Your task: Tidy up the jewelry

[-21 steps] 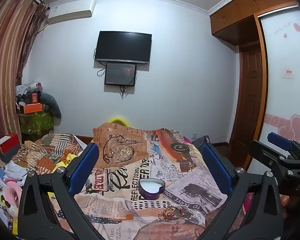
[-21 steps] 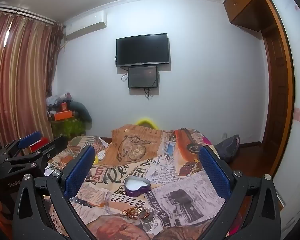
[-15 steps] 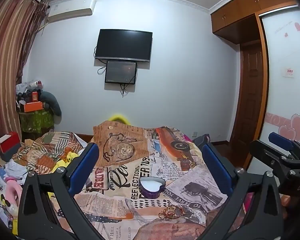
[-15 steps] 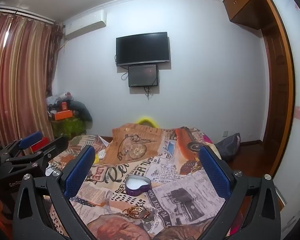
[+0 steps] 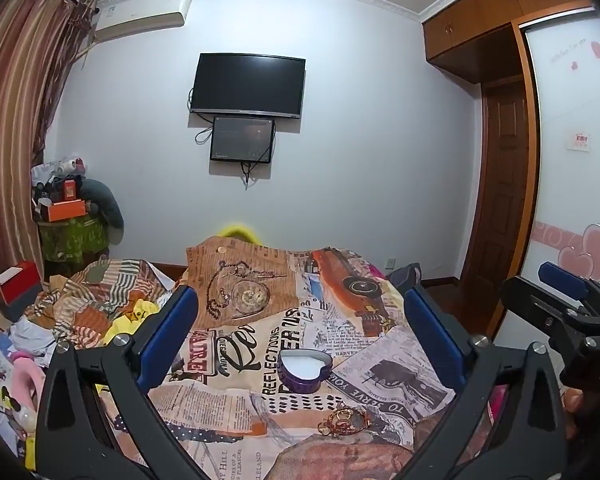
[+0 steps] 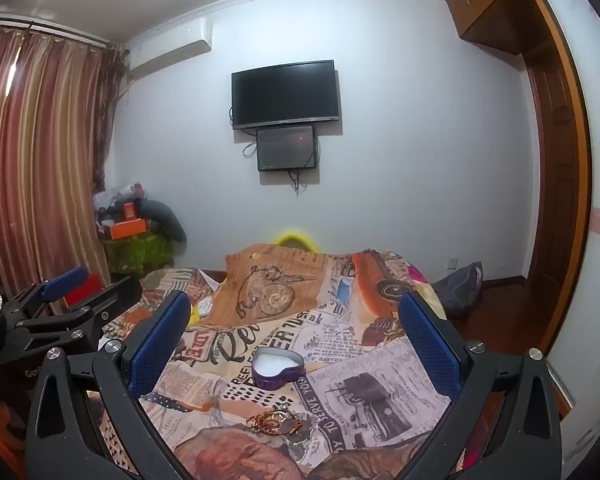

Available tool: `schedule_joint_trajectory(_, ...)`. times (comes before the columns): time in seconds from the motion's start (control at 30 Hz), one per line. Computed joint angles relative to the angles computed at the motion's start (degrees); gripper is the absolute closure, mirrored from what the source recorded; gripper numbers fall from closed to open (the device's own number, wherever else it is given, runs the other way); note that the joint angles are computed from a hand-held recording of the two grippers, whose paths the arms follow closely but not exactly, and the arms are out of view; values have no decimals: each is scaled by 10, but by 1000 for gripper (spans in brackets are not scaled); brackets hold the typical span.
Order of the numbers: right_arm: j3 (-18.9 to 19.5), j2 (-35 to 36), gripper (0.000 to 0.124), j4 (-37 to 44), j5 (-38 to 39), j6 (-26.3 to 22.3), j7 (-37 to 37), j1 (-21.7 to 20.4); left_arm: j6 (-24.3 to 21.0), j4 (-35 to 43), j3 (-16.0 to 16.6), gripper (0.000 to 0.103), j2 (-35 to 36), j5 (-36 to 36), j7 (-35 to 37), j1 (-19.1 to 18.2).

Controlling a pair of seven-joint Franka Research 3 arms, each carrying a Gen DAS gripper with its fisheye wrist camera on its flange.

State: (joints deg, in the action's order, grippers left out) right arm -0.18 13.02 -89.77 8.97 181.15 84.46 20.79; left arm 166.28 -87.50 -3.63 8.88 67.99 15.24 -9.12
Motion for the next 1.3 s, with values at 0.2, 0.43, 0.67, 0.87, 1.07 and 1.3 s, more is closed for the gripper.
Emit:
schedule_joint_trajectory(0.2,4,2,21,4,5,-4,-5,-4,0,2,1,0,2,0,0,-1)
schedule_joint_trajectory(0.43,12,13,21,10,14,-2,-14,-10,-1,5,1,0,5,-8,9,-2)
schedule_joint_trajectory(0.67,9,13,21,9,17,-1,-15,-6,0,5,3,0,7,-15,16,-3)
schedule_joint_trajectory(0.87,8,13,21,10,19,-3,-16,-6,-1,4,3,0,7,-14,15,-4)
schedule_joint_trajectory(1.07,5,14,21,7,16,0,-13,-2,-1,6,3,0,8,-15,16,-4)
schedule_joint_trajectory(1.3,8,13,21,9,18,-2,-15,-5,-1,6,4,0,8,-14,15,-5)
